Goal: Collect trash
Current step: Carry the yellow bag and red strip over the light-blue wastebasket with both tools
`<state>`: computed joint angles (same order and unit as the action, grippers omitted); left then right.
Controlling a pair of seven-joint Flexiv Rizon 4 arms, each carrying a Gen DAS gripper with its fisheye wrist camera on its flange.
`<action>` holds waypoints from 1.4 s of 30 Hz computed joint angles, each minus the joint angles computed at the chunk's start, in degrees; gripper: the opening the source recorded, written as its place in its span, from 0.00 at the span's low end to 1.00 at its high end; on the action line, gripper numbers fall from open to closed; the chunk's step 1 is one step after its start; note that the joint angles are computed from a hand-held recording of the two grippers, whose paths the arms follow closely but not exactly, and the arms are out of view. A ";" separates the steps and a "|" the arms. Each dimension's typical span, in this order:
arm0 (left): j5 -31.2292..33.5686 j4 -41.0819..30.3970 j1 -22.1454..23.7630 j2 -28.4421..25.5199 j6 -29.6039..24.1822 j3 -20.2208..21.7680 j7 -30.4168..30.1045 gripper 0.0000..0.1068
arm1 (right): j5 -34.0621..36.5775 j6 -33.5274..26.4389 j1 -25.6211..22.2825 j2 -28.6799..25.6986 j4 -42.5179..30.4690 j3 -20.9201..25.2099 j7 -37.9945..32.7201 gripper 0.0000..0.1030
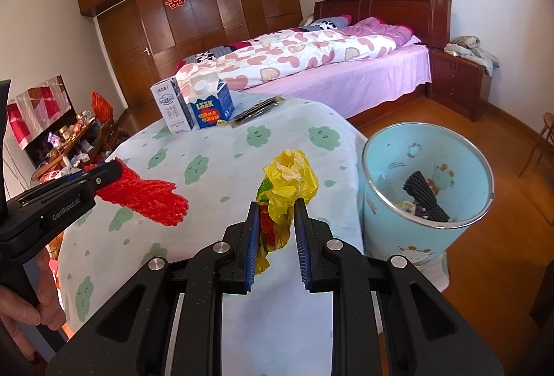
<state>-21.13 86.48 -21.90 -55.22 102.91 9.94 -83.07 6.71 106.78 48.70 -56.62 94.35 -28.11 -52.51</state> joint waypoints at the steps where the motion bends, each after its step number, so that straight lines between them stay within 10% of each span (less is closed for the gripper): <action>1: 0.03 -0.03 -0.10 -0.01 -0.02 0.05 -0.01 0.17 | 0.22 -0.06 0.05 0.00 0.06 -0.23 0.13 0.20; 42: 6.10 -16.55 -1.97 -6.93 -8.92 0.17 -2.23 0.17 | 3.13 -0.77 -1.84 -0.52 3.36 -4.87 4.67 0.20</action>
<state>-15.02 69.93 -23.87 -62.15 93.99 10.11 -85.30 9.84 106.01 46.85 -57.14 97.71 -32.98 -47.84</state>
